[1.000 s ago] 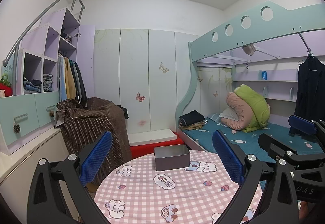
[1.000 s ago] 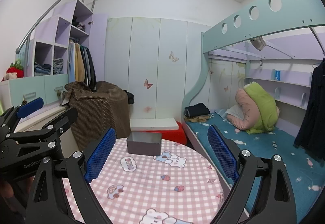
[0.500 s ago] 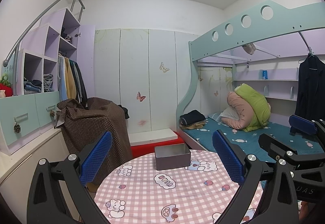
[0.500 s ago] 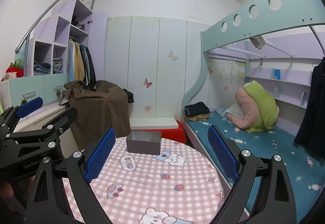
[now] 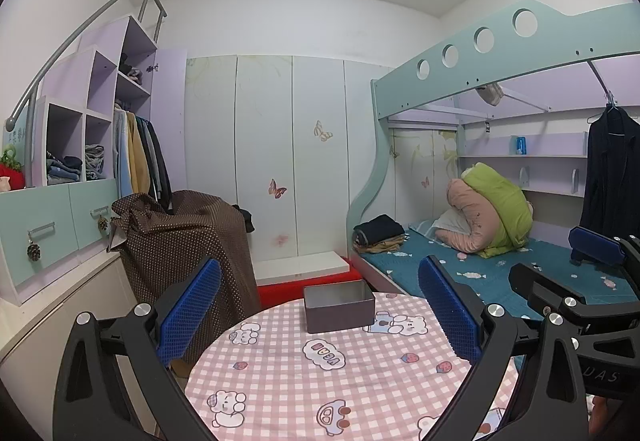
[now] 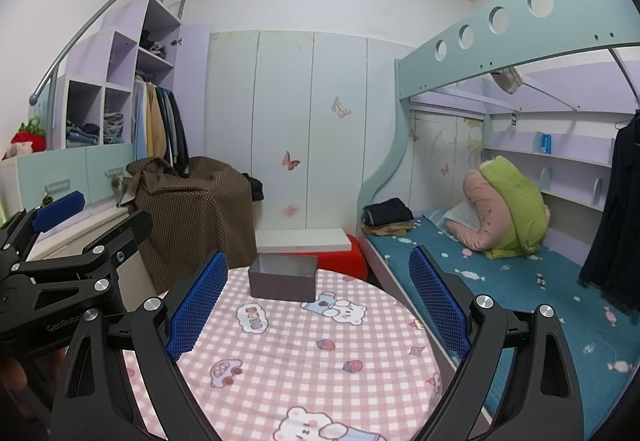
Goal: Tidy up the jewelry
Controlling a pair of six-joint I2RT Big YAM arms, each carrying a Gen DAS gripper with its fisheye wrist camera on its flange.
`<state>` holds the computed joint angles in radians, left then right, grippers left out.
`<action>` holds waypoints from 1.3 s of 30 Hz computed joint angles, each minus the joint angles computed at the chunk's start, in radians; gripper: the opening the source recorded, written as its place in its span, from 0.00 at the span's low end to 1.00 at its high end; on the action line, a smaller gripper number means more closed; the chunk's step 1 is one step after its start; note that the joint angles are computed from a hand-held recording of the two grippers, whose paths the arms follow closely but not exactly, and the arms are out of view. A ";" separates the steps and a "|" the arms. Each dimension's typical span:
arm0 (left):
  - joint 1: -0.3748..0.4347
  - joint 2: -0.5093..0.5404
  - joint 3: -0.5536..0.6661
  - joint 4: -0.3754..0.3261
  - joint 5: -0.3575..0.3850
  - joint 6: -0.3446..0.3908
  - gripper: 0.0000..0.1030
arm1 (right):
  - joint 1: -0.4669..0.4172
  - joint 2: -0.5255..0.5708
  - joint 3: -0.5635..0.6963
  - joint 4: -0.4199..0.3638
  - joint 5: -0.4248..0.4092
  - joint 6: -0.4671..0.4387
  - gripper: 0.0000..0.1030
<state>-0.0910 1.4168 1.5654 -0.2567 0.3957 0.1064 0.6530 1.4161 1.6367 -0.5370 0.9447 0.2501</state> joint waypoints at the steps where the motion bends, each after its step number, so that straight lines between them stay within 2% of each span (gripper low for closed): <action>1: 0.002 0.000 -0.002 0.002 0.003 -0.001 0.93 | -0.001 0.000 -0.003 0.001 -0.002 0.001 0.87; 39: 0.006 0.008 -0.014 0.016 0.011 0.001 0.93 | -0.002 -0.003 -0.022 0.002 -0.005 0.019 0.86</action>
<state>-0.0855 1.4247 1.5517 -0.2403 0.4063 0.1072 0.6509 1.4132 1.6147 -0.5347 0.9395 0.2686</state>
